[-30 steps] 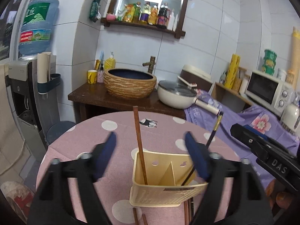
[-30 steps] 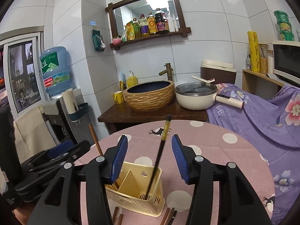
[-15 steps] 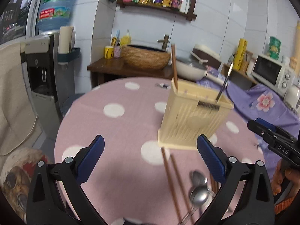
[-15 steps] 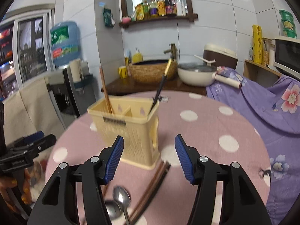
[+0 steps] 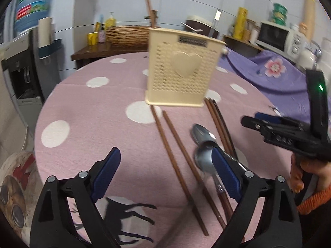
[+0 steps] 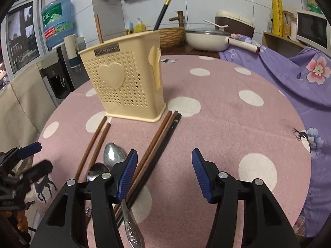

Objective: Organize utensils
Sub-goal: 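Withdraw both tools from the basket back toward the remaining utensils, then grasp another black chopstick with right gripper while left moves over a steel spoon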

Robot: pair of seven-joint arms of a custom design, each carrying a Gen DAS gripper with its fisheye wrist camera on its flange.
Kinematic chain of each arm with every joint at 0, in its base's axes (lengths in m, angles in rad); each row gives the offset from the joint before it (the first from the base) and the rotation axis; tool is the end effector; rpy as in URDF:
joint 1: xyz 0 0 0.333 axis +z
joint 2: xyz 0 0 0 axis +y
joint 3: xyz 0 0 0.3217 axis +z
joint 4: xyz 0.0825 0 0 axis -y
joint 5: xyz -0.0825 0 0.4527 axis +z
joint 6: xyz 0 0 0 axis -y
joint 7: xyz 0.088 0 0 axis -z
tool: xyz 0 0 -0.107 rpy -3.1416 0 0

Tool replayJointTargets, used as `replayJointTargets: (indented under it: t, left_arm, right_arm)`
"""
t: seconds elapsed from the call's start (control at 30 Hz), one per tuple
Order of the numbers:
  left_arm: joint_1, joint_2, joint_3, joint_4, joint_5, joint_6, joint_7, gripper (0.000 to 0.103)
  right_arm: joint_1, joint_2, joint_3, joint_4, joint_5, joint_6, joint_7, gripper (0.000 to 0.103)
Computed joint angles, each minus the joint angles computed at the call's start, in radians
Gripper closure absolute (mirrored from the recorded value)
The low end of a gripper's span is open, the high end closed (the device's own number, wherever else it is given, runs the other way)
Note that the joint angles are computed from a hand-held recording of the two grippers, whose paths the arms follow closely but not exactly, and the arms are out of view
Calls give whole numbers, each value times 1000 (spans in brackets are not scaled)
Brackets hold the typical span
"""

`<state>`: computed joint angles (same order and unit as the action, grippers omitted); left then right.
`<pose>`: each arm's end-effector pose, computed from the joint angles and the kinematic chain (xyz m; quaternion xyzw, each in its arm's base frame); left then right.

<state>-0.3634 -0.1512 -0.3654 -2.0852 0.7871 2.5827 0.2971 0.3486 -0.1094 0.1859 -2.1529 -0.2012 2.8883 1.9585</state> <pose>0.4488 -0.4291 0.5357 -0.6341 0.6451 -0.3445 0.2512 0.5310 0.3315 0.5214 -0.7404 0.5306 -0.1978 0.3620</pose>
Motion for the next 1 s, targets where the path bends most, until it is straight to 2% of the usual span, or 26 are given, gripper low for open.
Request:
replayJointTargets:
  t: [0.07, 0.13, 0.3, 0.43, 0.53, 0.7, 0.83, 0.9, 1.0]
  left_arm:
    - [-11, 28, -2, 25, -14, -2, 44, 20]
    - [-20, 48, 1, 38, -30, 7, 71, 20]
    - [-40, 88, 10, 71, -62, 4, 119, 20]
    - [-55, 108, 16, 86, -79, -12, 147, 22]
    - [-63, 117, 20, 95, -85, -27, 163, 22]
    - [-70, 125, 25, 103, -98, -33, 188, 23]
    - [-77, 140, 25, 120, -97, -54, 205, 26]
    - [-81, 138, 25, 121, -86, -63, 204, 27]
    - [-80, 128, 28, 111, -93, -56, 205, 27]
  right_arm:
    - [0, 8, -4, 12, 9, -22, -7, 56]
    - [10, 28, -16, 37, 53, -52, -43, 64]
    - [34, 97, -38, 124, 170, -134, -125, 72]
    - [52, 151, -49, 191, 134, -197, -88, 79]
    - [68, 171, -64, 221, 47, -228, -18, 80]
    - [75, 196, -79, 274, 1, -313, 31, 82]
    - [71, 226, -82, 311, 79, -304, 6, 87]
    - [77, 225, -88, 310, 62, -284, 31, 87]
    - [66, 235, -72, 317, 172, -292, -61, 87]
